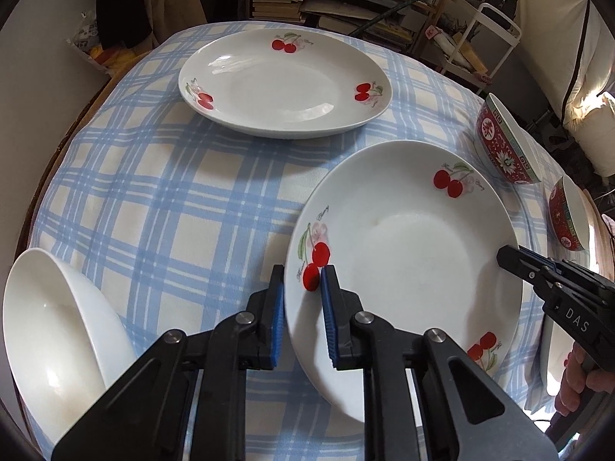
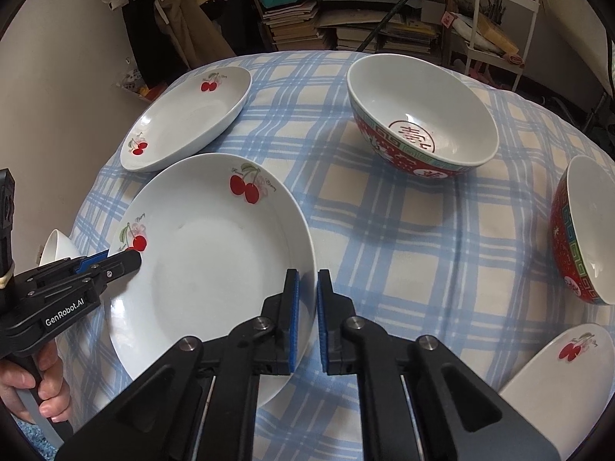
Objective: Organize plates and bowls
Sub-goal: 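Close the left gripper on the plate rim while the right gripper closes on the opposite rim, then lift the large cherry plate off the cloth with both grippers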
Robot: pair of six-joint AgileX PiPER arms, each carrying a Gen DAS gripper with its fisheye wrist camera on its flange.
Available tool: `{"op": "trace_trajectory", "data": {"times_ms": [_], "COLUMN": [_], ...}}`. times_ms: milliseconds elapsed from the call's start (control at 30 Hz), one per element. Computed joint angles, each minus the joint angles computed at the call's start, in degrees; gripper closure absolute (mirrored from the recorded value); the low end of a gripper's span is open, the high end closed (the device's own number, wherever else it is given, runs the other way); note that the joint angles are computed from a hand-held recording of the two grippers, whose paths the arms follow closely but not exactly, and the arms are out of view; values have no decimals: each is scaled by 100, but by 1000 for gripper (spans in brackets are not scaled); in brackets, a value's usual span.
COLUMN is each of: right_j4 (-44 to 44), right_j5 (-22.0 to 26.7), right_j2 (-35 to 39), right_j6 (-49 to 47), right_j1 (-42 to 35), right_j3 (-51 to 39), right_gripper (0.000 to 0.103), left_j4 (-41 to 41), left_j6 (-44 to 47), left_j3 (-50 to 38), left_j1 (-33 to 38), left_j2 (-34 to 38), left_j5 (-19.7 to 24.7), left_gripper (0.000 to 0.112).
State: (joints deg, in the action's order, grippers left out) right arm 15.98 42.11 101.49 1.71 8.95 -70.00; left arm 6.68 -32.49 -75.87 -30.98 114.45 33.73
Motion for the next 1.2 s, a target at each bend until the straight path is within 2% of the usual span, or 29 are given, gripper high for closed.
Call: {"op": "trace_trajectory", "data": {"times_ms": [133, 400, 567, 867, 1200], "right_j4": [352, 309, 92, -76, -67], "right_j5": [56, 12, 25, 248, 440], "right_j2": [-11, -12, -85, -515, -1191], "right_j6": [-230, -63, 50, 211, 242], "right_j1": [-141, -60, 27, -51, 83], "right_j3": [65, 139, 135, 369, 782], "right_gripper": [94, 92, 92, 91, 91], "left_j4": [-53, -464, -767, -610, -351], "left_j6": [31, 164, 303, -32, -510], "left_j3": [-35, 86, 68, 177, 864], "left_j1": [13, 144, 196, -129, -335], "left_j2": [45, -4, -61, -298, -1023], "left_j5": [47, -84, 73, 307, 312], "left_gripper": [94, 95, 96, 95, 95]}}
